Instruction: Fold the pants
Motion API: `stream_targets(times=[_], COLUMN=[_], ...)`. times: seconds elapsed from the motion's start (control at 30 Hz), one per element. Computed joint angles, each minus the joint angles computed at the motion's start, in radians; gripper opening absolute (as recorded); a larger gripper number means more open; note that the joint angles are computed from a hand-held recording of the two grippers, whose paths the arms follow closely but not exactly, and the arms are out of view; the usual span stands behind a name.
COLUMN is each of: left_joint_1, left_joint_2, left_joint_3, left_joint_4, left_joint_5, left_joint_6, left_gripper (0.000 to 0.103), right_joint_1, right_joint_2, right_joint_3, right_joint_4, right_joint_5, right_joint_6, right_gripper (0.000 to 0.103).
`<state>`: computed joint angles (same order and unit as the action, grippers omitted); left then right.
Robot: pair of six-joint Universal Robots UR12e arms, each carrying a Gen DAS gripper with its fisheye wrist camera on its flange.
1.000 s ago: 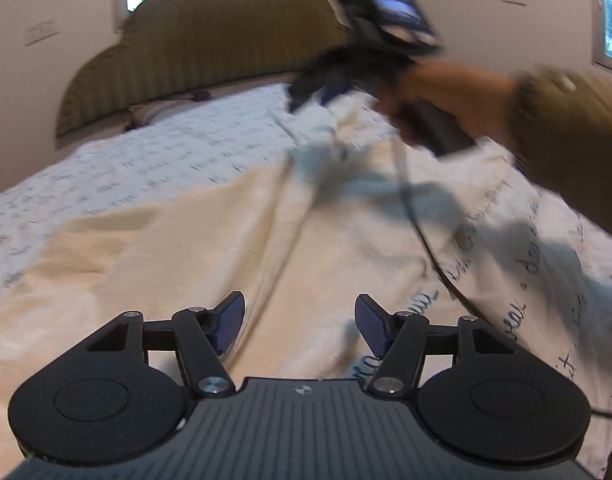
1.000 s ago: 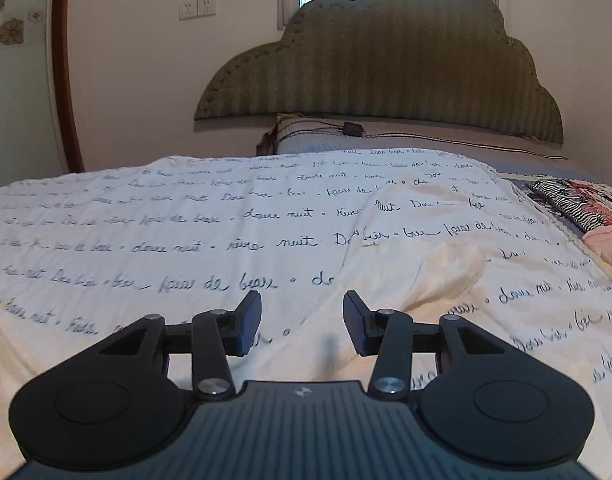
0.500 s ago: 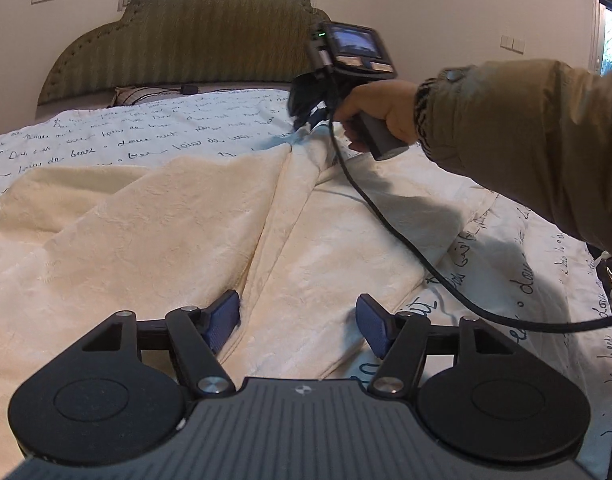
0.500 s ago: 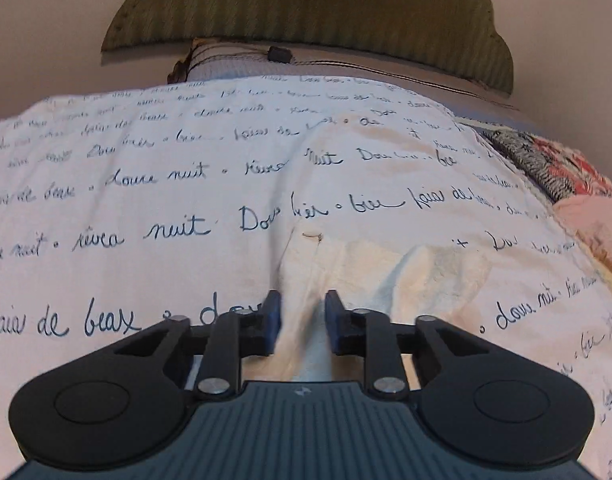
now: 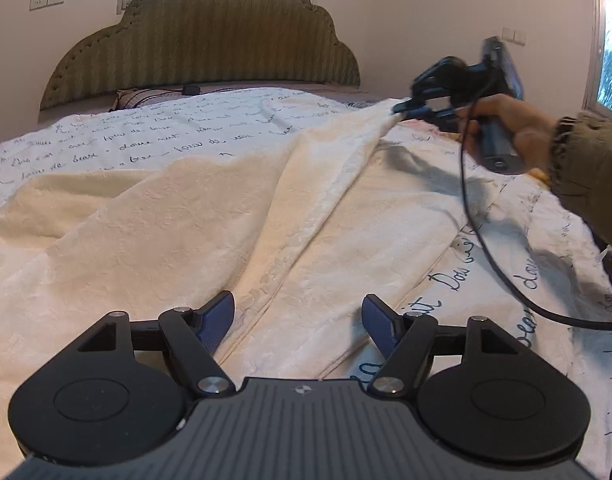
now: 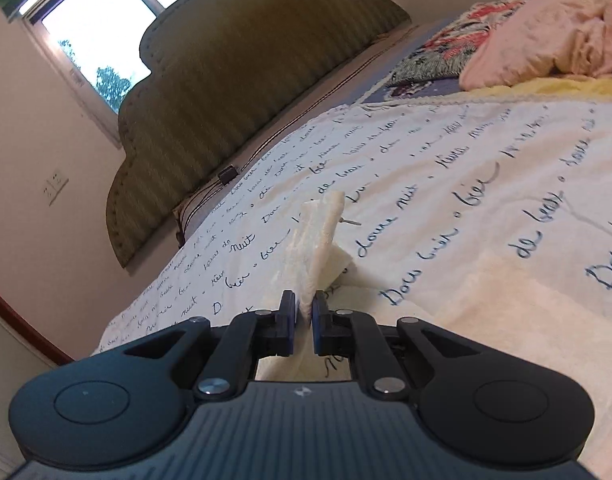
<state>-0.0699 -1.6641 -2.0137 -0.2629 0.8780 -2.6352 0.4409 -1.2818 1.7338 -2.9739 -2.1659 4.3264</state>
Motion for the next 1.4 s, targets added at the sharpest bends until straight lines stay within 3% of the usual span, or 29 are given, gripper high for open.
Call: stream_targets(times=[0.13,0.27,0.43,0.5,0.6,0.63,0.7,0.73,0.77,0.87,1.0,1.17,1.3,1.33,1.37,1.4], left_joint_1=[-0.03,-0.064,-0.117,-0.137,-0.139,-0.139,-0.141,-0.143,-0.144,-0.146,-0.143,-0.133,-0.136,-0.137,-0.137,-0.137], left_joint_2=[0.006,-0.007,-0.037,-0.048,-0.051,-0.051,-0.051,-0.051,-0.053,-0.057,-0.061,-0.065,-0.063,-0.062,-0.061,-0.061], left_joint_3=[-0.004,0.008,0.072,0.095,0.092,0.089,0.081,0.073,0.067,0.052,0.057,0.072,0.065,0.064,0.064,0.065], left_joint_4=[0.057,0.14,0.035,-0.001,0.033,0.044,0.062,0.076,0.094,0.142,0.127,0.08,0.098,0.1,0.099,0.097], left_joint_5=[0.063,0.107,0.196,0.251,0.267,0.273,0.288,0.293,0.298,0.304,0.293,0.262,0.269,0.272,0.273,0.273], left_joint_6=[0.068,0.086,0.113,0.102,0.066,0.066,0.077,0.081,0.086,0.094,0.077,0.04,0.044,0.048,0.052,0.056], left_gripper=[0.074,0.074,0.071,0.069,0.071,0.071,0.072,0.073,0.074,0.076,0.077,0.077,0.077,0.077,0.077,0.078], right_joint_1=[0.002,0.009,0.016,0.016,0.008,0.0,-0.014,-0.018,-0.022,-0.045,-0.045,-0.038,-0.032,-0.032,-0.032,-0.032], right_joint_2=[-0.023,-0.024,-0.029,-0.04,-0.07,-0.081,-0.097,-0.097,-0.092,-0.065,-0.032,0.044,0.072,0.073,0.065,0.054], right_joint_3=[0.061,0.062,0.046,0.039,0.045,0.061,0.088,0.109,0.127,0.164,0.13,0.104,0.064,0.054,0.041,0.03], right_joint_4=[-0.12,-0.217,-0.332,-0.317,-0.207,-0.181,-0.124,-0.126,-0.155,-0.253,-0.152,-0.335,-0.27,-0.244,-0.176,-0.098], right_joint_5=[0.006,0.007,0.01,0.019,0.037,0.068,0.109,0.113,0.113,0.192,0.225,0.179,0.062,0.052,0.053,0.06], right_joint_6=[0.062,0.002,-0.103,-0.144,-0.135,-0.103,-0.024,0.033,0.078,0.145,0.23,0.269,0.329,0.313,0.288,0.271], right_gripper=[0.008,0.007,0.007,0.006,0.007,0.015,0.05,0.077,0.081,0.08,0.079,0.079,0.078,0.067,0.03,0.012])
